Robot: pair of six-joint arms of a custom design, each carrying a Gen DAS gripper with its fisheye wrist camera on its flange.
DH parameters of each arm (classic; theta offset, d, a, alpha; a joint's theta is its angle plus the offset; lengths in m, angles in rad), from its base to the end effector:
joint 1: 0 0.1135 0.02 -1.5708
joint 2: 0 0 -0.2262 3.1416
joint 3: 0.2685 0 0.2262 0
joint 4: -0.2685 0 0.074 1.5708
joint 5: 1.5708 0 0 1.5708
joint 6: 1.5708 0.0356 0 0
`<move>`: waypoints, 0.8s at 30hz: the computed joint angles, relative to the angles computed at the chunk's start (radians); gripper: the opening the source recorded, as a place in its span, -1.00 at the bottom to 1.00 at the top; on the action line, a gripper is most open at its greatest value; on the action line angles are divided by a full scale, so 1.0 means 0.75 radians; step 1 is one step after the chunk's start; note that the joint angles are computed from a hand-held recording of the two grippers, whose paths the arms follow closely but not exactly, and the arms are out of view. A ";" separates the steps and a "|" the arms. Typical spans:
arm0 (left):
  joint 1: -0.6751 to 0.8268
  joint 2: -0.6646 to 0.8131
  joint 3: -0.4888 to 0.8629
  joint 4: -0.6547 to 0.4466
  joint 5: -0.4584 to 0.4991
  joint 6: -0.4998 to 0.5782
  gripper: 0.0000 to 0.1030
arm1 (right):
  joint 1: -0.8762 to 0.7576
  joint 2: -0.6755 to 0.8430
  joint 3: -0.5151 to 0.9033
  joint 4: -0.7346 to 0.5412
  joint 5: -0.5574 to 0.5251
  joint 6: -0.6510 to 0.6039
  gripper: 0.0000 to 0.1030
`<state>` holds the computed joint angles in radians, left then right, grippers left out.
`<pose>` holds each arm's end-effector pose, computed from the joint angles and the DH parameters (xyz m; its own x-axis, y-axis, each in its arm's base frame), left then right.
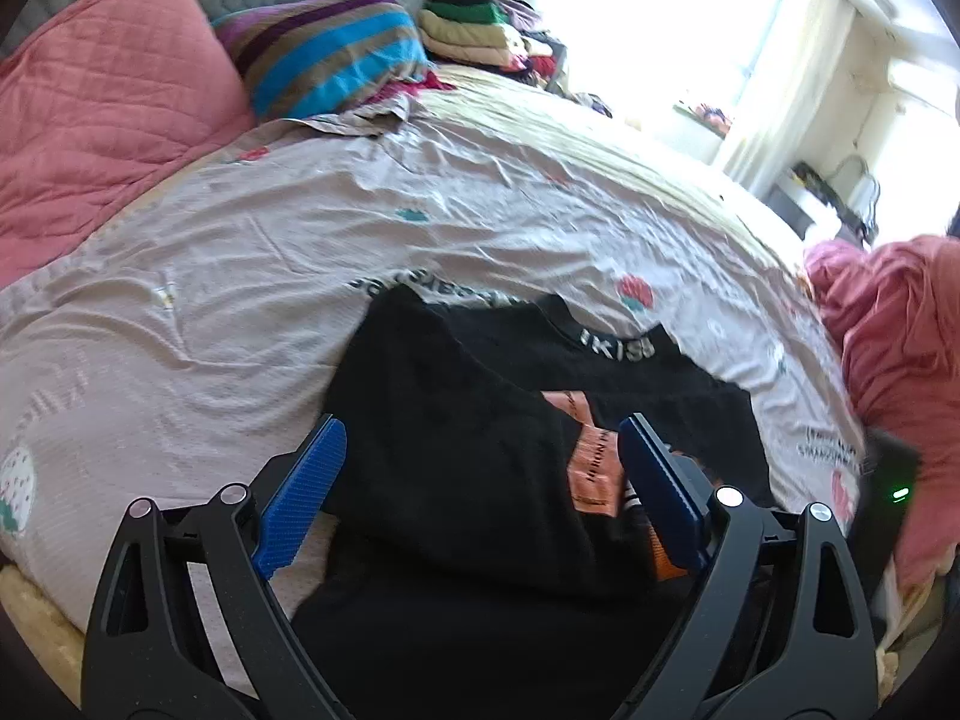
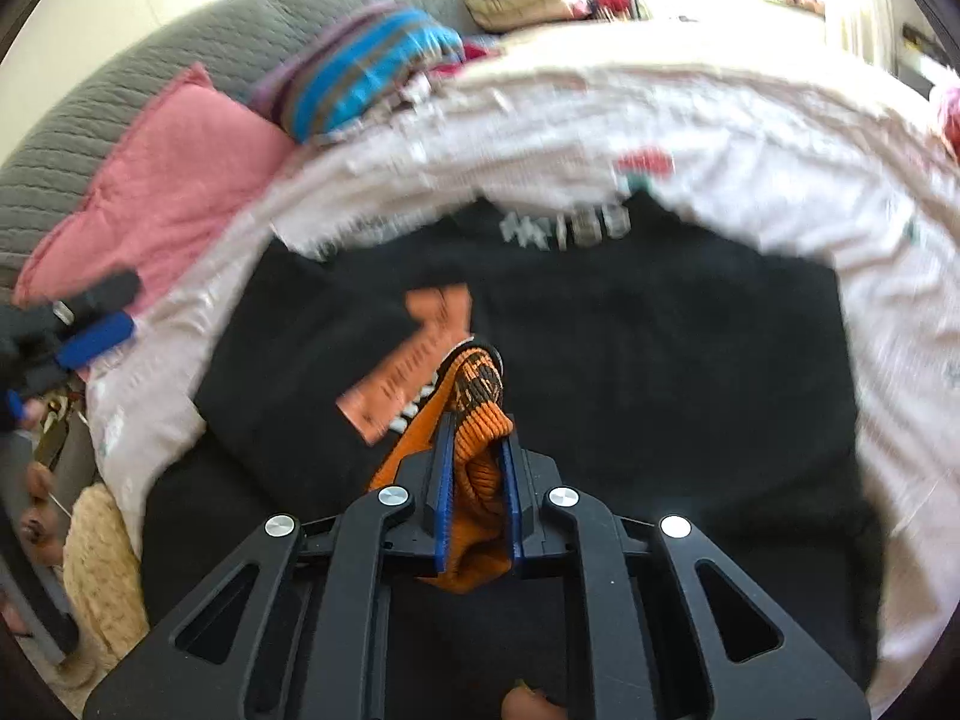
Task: Fold small clothes
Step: 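Grasp the folded orange cuff with the right gripper and straighten it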
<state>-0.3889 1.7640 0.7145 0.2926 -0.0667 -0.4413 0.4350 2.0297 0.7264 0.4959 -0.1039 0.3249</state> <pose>0.2819 -0.1130 0.1010 -0.7170 -0.1668 -0.6769 0.0302 0.9626 -0.2691 0.2808 0.1346 0.0428 -0.7755 -0.0102 -0.6313 -0.2497 0.9233 0.2917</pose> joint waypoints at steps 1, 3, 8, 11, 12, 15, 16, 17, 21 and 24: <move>0.017 -0.018 -0.015 0.004 0.006 0.000 0.65 | -0.013 -0.065 -0.014 -0.004 -0.028 -0.017 -0.76; 0.049 -0.044 -0.033 0.000 0.010 -0.006 0.68 | -0.031 -0.158 -0.018 -0.032 -0.048 -0.056 -0.76; 0.104 -0.086 -0.065 -0.004 0.012 -0.013 0.68 | -0.082 -0.326 0.046 -0.140 0.018 -0.204 -0.76; 0.123 -0.090 -0.073 0.005 0.010 -0.024 0.68 | -0.131 -0.313 0.072 -0.126 0.092 -0.270 -0.76; 0.121 -0.085 -0.070 0.006 0.005 -0.026 0.68 | -0.157 -0.295 0.078 -0.126 0.112 -0.280 -0.76; 0.108 -0.054 -0.042 0.000 -0.018 -0.023 0.68 | -0.241 -0.223 0.078 -0.100 0.061 -0.274 -0.76; 0.107 -0.031 -0.026 0.004 -0.017 -0.020 0.68 | -0.272 -0.186 0.076 -0.091 0.050 -0.271 -0.76; 0.104 -0.016 -0.016 0.007 -0.015 -0.019 0.68 | -0.284 -0.168 0.067 -0.074 0.049 -0.271 -0.76; 0.063 0.055 0.042 0.009 -0.025 0.002 0.63 | -0.321 -0.081 -0.017 0.080 0.061 -0.279 -0.76; 0.030 0.126 0.108 -0.011 -0.030 0.017 0.43 | -0.320 -0.017 -0.028 0.130 0.076 -0.263 -0.76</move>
<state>-0.3667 1.8586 0.7957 0.2846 -0.0891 -0.4290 0.1950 2.0173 0.7056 0.5934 -0.0466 0.1279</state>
